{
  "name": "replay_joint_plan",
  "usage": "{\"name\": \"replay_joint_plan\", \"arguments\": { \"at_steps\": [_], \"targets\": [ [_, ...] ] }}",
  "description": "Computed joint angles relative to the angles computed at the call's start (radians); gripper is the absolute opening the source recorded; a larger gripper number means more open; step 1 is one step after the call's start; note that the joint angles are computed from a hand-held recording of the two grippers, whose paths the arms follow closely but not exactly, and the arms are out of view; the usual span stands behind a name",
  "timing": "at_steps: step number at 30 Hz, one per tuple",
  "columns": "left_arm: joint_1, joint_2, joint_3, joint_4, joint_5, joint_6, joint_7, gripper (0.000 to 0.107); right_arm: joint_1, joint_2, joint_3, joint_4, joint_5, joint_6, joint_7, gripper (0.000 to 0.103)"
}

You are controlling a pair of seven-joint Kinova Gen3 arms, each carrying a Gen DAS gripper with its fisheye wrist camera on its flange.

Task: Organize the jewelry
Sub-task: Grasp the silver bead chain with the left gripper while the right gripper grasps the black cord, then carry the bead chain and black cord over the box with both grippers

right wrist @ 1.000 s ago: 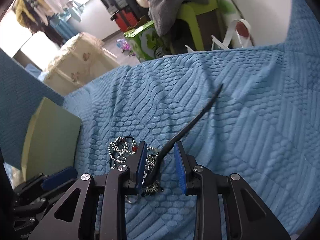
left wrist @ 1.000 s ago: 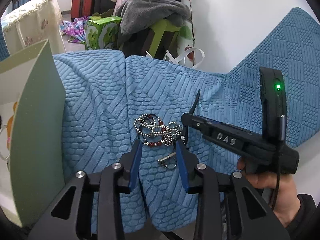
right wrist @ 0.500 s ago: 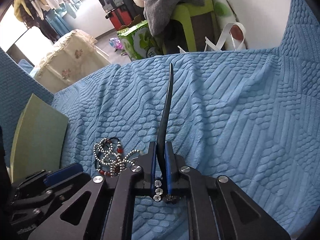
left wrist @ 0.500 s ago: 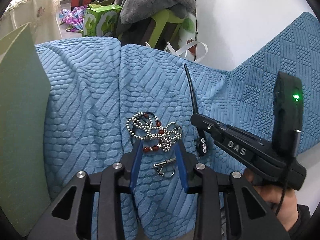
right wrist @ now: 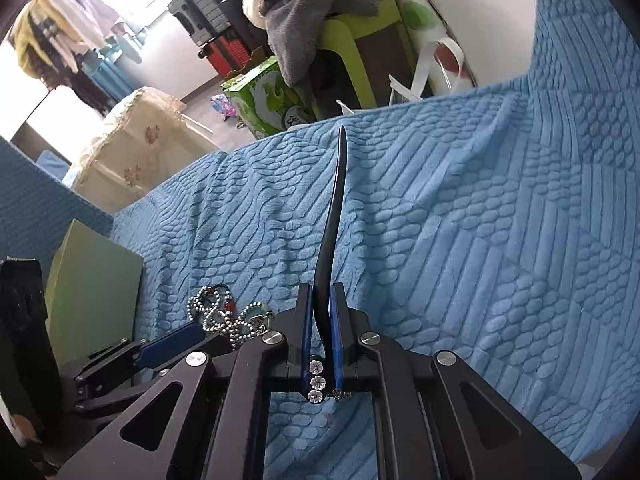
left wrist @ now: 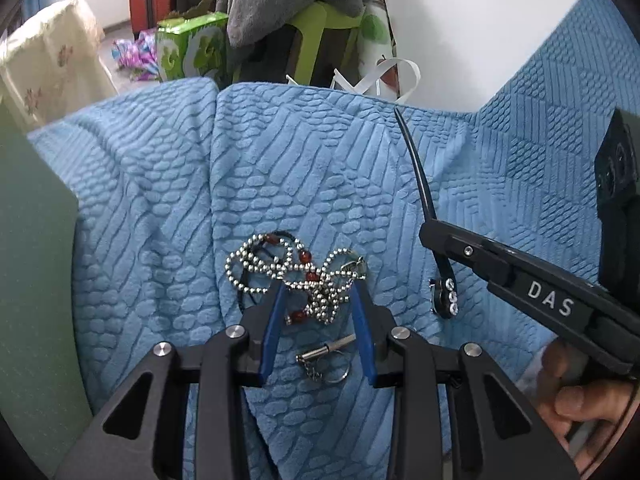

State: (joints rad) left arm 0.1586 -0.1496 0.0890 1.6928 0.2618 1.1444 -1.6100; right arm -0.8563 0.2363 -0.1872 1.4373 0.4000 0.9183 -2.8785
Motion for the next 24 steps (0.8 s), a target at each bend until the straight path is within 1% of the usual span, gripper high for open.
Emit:
{"name": "replay_joint_plan", "arguments": {
  "at_steps": [1, 3, 5, 6, 8, 11, 12, 16, 19, 24],
  "targets": [
    [0.002, 0.004, 0.007, -0.002, -0.010, -0.002, 0.008, 0.031, 0.001, 0.002, -0.001, -0.004, -0.004, 0.003, 0.005, 0.006],
    [0.007, 0.017, 0.030, -0.007, -0.052, -0.001, 0.049, 0.017, -0.001, 0.008, -0.001, -0.014, -0.005, 0.012, 0.011, 0.006],
    [0.014, 0.015, 0.033, 0.000, -0.064, -0.012, 0.057, 0.015, 0.001, 0.007, 0.000, -0.013, -0.011, 0.006, 0.014, 0.006],
    [0.017, 0.013, 0.036, 0.002, -0.075, -0.017, 0.064, 0.010, 0.002, 0.007, 0.001, -0.012, -0.014, 0.006, 0.014, 0.006],
    [0.018, 0.006, 0.024, 0.008, -0.061, -0.024, 0.056, 0.006, 0.007, 0.005, 0.001, -0.008, -0.024, 0.003, 0.017, 0.006],
    [0.018, -0.004, 0.008, 0.007, -0.039, -0.021, 0.032, 0.005, 0.007, 0.002, 0.000, -0.006, -0.026, 0.001, 0.015, 0.006],
    [0.015, -0.009, -0.001, 0.006, -0.023, -0.016, 0.021, 0.003, 0.006, 0.004, -0.001, -0.011, -0.027, 0.009, 0.022, 0.006],
    [-0.001, -0.031, -0.028, -0.019, 0.026, 0.004, -0.009, 0.002, -0.018, 0.007, -0.004, -0.035, -0.006, 0.045, 0.023, 0.006],
    [-0.008, -0.048, -0.039, -0.048, 0.046, 0.020, -0.030, 0.003, -0.047, 0.003, -0.008, -0.056, 0.024, 0.085, 0.014, 0.006],
    [-0.022, -0.072, -0.066, -0.105, 0.083, 0.072, -0.068, 0.002, -0.098, 0.006, -0.014, -0.123, 0.074, 0.184, -0.022, 0.006]
  ]
}}
